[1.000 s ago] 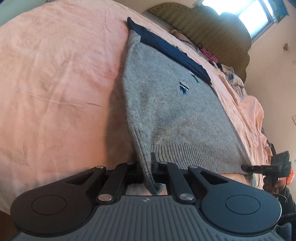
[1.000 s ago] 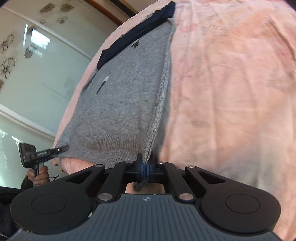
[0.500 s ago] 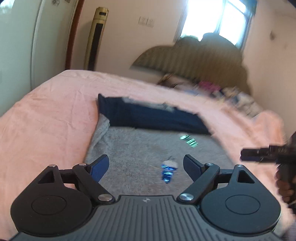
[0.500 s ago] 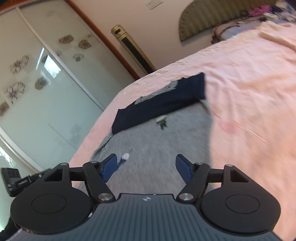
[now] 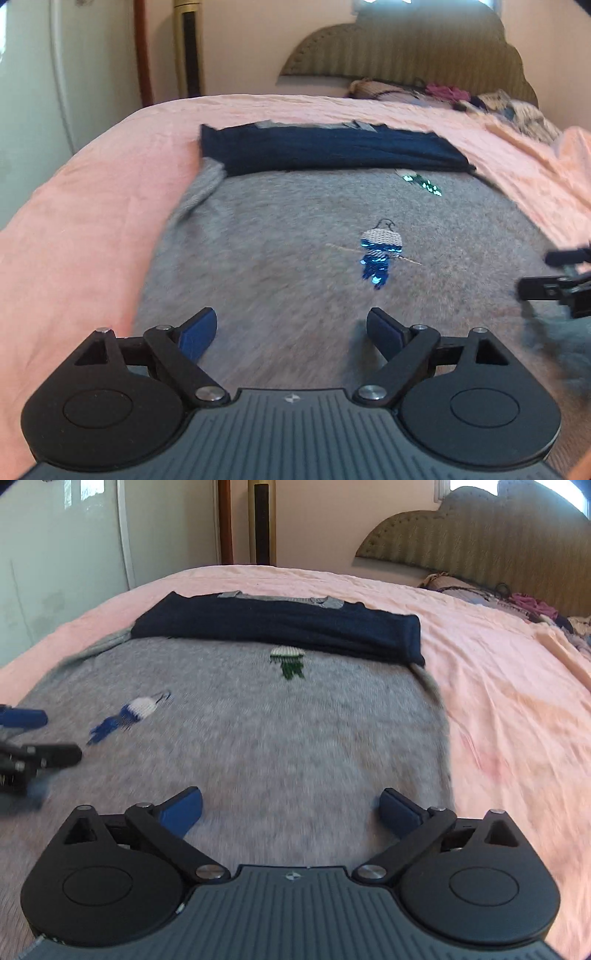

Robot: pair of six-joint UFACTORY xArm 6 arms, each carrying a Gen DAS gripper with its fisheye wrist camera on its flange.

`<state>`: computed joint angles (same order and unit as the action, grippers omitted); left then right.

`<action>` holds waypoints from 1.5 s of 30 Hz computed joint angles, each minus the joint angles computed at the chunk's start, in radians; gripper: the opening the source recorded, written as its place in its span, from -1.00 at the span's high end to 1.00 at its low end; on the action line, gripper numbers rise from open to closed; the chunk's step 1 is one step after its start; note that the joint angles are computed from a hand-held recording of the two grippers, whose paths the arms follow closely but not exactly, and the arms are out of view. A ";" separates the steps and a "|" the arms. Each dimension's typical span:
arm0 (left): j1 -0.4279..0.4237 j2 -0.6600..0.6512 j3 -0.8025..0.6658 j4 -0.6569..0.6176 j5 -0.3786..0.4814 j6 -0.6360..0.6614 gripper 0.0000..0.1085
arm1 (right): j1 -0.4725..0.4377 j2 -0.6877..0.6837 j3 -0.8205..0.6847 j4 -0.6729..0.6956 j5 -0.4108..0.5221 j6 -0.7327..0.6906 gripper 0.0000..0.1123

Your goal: Fold small clothes

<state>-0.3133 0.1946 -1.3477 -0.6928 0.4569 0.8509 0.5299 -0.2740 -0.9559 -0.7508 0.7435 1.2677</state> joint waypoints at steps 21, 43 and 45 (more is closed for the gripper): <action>0.506 0.119 -0.185 -0.443 0.933 -0.139 -0.64 | -0.014 -0.848 0.681 0.644 -0.325 0.057 -0.24; 0.379 0.020 -0.127 -0.261 0.826 -0.025 0.87 | 0.013 -0.650 0.619 0.936 -0.452 -0.265 0.79; 0.400 0.009 -0.137 -0.271 0.873 0.010 0.88 | 0.033 -0.658 0.588 0.892 -0.382 -0.268 0.80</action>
<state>0.0867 0.2039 -1.4845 -0.9635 1.3302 0.8611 0.5624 -0.9317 -0.3677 0.1416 0.3612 0.9995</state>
